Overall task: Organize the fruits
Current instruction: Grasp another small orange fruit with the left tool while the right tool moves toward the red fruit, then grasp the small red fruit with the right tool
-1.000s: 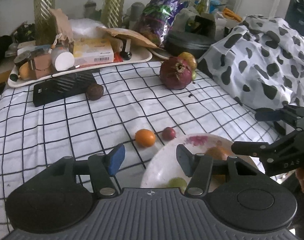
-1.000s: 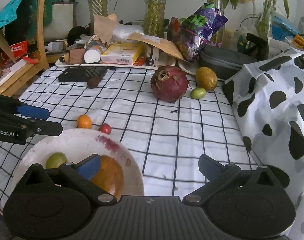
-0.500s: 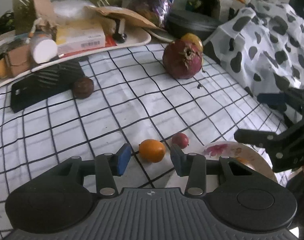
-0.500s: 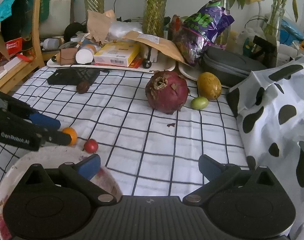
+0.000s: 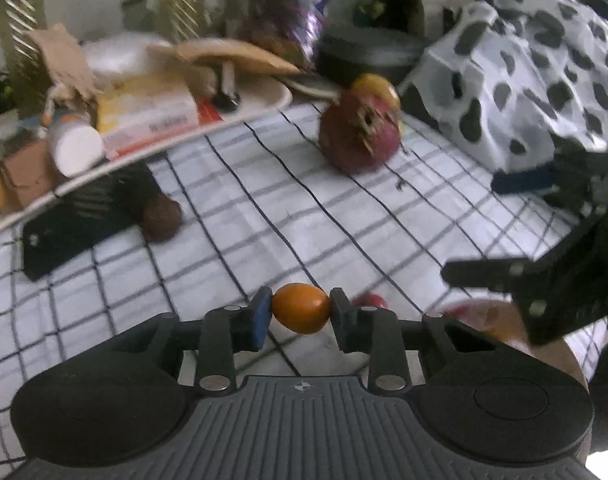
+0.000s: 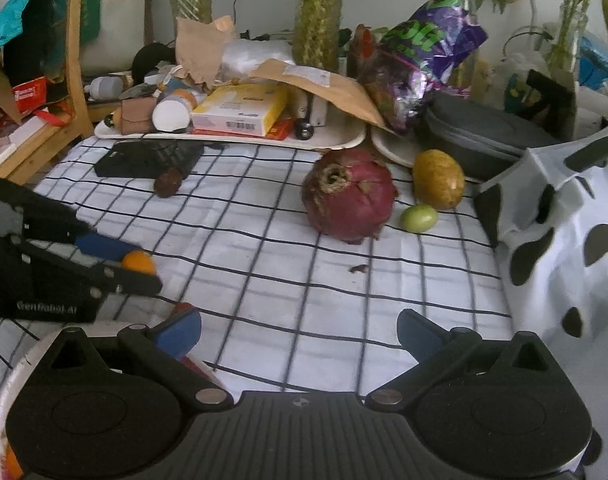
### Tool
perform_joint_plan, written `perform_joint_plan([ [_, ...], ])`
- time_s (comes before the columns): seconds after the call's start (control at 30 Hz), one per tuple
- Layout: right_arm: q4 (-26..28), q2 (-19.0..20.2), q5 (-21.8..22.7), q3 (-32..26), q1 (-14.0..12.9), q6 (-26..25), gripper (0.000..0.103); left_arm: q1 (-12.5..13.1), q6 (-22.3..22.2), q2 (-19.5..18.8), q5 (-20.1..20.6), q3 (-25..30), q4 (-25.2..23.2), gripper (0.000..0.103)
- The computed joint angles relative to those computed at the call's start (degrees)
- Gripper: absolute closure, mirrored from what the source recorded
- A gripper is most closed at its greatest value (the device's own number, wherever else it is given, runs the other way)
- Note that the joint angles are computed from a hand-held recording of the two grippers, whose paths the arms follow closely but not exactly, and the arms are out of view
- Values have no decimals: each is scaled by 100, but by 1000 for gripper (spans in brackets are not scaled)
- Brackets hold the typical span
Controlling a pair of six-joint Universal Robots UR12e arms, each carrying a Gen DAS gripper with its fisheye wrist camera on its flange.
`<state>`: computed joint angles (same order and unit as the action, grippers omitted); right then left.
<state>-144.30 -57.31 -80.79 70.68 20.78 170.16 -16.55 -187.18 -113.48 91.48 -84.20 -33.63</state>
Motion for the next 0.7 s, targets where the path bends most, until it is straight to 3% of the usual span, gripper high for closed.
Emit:
perform_joint_plan([
  [0.13,246,81,305,-156,15,18,2,14,-153,42,182,-45,130,73],
  [0.33,736,248,737,-469,65,-33,24,12,-161,94,532,-122,149,73],
  [0.57,1581,455,1036,-885,112,118,65,64,-143,181,562,-256,238,73],
  [0.6,1658,474,1081,-919,107,169,74,68,-153,194,569,-273,247,73],
  [0.7,1765,495,1019,-970,122,215,81,86,-178,219,555,-310,267,73],
])
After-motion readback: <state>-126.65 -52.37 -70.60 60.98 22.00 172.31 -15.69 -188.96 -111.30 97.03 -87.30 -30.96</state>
